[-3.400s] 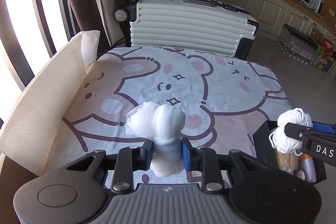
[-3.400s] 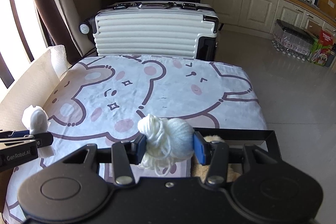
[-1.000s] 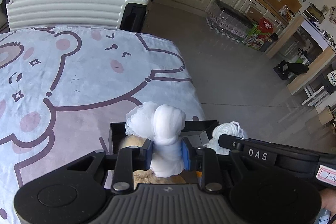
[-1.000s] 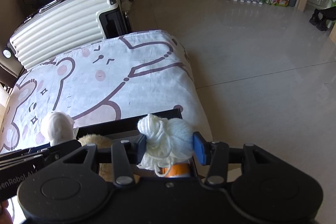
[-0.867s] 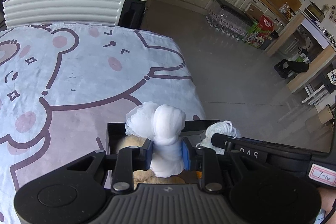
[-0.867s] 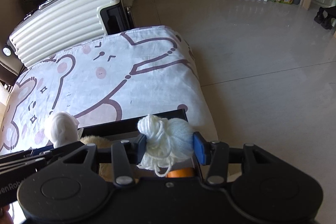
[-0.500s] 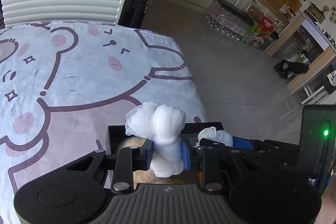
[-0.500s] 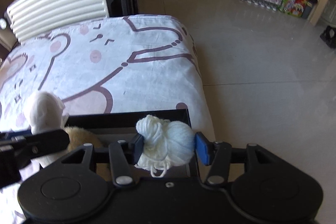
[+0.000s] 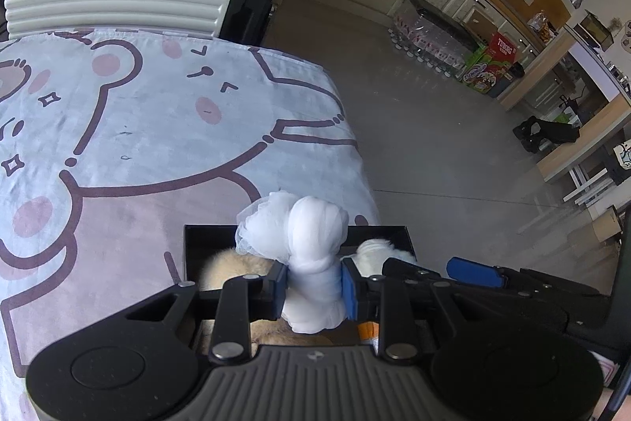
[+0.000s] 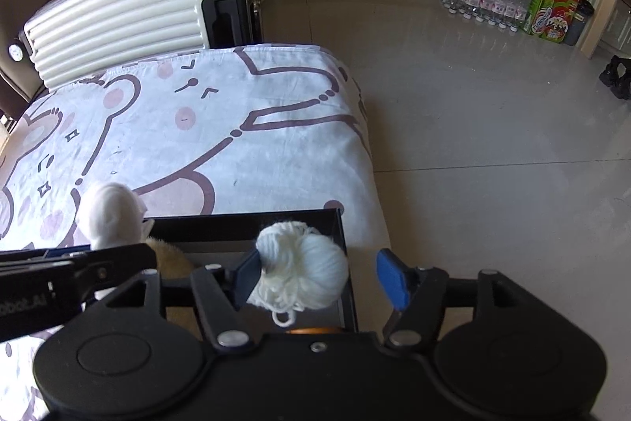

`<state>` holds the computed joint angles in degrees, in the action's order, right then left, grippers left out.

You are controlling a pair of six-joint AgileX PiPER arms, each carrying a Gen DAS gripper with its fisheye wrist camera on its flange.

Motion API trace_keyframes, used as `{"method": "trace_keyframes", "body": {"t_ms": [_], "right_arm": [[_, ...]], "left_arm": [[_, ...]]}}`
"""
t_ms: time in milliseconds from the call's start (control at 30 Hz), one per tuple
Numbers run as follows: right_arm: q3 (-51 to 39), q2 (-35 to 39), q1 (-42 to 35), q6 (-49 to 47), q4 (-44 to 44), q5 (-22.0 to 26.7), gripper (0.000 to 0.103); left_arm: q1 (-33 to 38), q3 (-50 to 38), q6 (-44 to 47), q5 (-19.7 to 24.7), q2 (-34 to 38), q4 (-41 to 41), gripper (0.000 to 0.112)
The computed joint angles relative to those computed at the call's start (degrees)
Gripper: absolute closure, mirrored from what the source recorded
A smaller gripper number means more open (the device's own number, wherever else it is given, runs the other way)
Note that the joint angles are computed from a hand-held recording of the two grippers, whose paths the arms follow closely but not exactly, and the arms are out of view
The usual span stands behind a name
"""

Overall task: Organize objects
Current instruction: 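Lower the knotted cloth with the left tool while the right tool lowers the yarn bundle into the box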

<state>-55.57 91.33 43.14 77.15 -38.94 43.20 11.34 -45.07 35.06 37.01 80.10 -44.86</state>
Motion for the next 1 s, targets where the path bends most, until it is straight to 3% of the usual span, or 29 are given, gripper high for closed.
{"method": "trace_keyframes", "body": {"t_ms": [167, 500, 800, 867, 900, 933, 1000], "right_arm": [[0.7, -1.1, 0.4, 0.0, -0.3, 1.0, 0.041], [2.2, -5.3, -0.6, 0.8, 2.7, 2.3, 0.065], [3.8, -5.9, -2.4, -0.4, 5.7, 0.5, 0.070], [3.7, -5.8, -2.4, -0.8, 5.9, 0.4, 0.070], [3.6, -5.6, -2.5, -1.0, 6.0, 0.3, 0.070], [3.6, -5.5, -2.6, -1.2, 6.1, 0.1, 0.070], [3.3, -5.3, -2.6, -1.1, 6.1, 0.3, 0.071]], "left_arm": [[-1.8, 0.3, -0.8, -0.9, -0.1, -0.2, 0.083], [-5.5, 0.1, -2.3, -2.7, 3.0, -1.3, 0.083], [-7.7, -0.6, -5.3, -4.6, 6.7, 1.6, 0.082], [-7.9, -0.4, -6.0, -5.6, 7.1, 2.1, 0.075], [-8.0, -0.5, -7.3, -5.9, 7.3, 2.9, 0.058], [-8.2, -0.3, -8.4, -6.5, 7.1, 3.8, 0.051], [-7.1, -0.1, -6.7, -6.2, 6.7, 2.0, 0.051]]}}
